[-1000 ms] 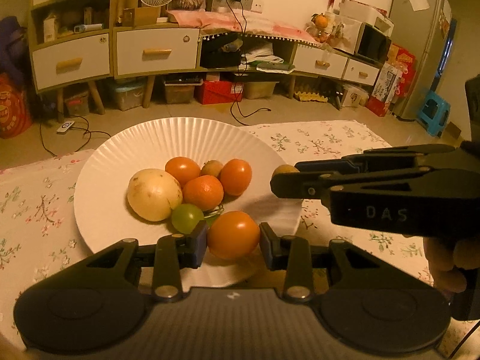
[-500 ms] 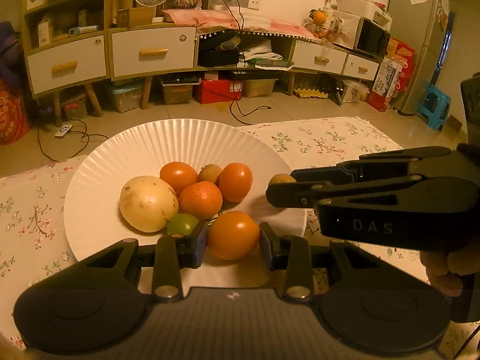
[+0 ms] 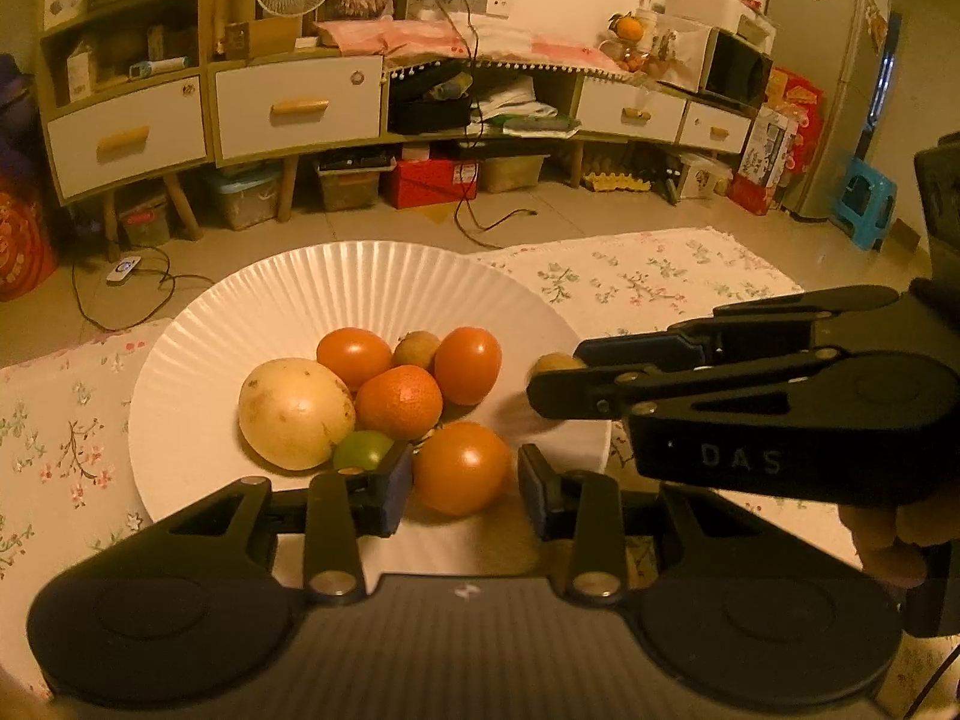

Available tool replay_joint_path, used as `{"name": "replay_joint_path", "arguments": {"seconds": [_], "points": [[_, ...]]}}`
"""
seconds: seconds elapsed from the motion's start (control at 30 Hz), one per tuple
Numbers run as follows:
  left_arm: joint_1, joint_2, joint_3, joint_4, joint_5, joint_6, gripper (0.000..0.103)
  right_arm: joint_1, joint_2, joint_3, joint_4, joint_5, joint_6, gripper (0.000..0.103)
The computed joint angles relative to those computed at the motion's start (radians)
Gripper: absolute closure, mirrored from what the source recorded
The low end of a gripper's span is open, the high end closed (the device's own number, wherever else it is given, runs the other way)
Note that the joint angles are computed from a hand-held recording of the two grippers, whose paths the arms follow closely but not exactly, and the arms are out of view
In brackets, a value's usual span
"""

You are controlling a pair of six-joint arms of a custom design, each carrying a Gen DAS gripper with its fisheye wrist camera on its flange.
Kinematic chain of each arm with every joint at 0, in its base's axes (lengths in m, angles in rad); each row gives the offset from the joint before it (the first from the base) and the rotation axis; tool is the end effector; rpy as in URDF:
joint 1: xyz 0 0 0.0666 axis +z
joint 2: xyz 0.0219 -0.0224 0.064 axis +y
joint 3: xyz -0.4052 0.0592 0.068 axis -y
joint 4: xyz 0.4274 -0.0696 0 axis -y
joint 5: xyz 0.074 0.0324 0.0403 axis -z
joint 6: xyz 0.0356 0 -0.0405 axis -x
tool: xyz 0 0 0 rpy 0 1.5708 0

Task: Organize fruits
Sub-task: 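Open both grippers to release the fruits on the plate, then withdraw both grippers from the plate toward the remaining fruits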

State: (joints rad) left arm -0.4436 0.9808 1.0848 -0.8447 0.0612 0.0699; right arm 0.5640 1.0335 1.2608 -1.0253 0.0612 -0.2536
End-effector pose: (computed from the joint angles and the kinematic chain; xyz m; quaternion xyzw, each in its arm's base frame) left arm 0.3229 -0.1563 0.4754 0.1820 0.8965 -0.1294 0.3827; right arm 0.3104 0.1933 0.5313 -0.1317 0.9165 0.1237 0.3569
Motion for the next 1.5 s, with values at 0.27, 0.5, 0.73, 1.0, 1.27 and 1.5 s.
{"name": "replay_joint_path", "arguments": {"seconds": [0.27, 0.5, 0.73, 1.0, 1.27, 1.5], "points": [[-0.008, -0.033, -0.012, 0.0, 0.001, -0.009, 0.042, 0.003, -0.011, 0.01, -0.003, -0.002, -0.016, 0.056], [-0.01, -0.074, -0.016, -0.034, -0.013, -0.008, 0.031, 0.023, -0.036, 0.013, -0.023, 0.042, -0.046, 0.03], [-0.017, -0.13, -0.024, -0.082, -0.037, -0.014, 0.02, 0.053, -0.064, 0.018, -0.062, 0.087, -0.086, 0.015], [-0.018, -0.188, -0.032, -0.141, -0.073, -0.009, 0.008, 0.108, -0.093, 0.021, -0.11, 0.143, -0.122, 0.008], [-0.029, -0.241, -0.048, -0.195, -0.113, -0.003, 0.0, 0.17, -0.108, 0.026, -0.149, 0.202, -0.154, 0.002], [-0.043, -0.266, -0.065, -0.234, -0.125, 0.006, 0.0, 0.212, -0.119, 0.018, -0.175, 0.249, -0.172, 0.0]]}}
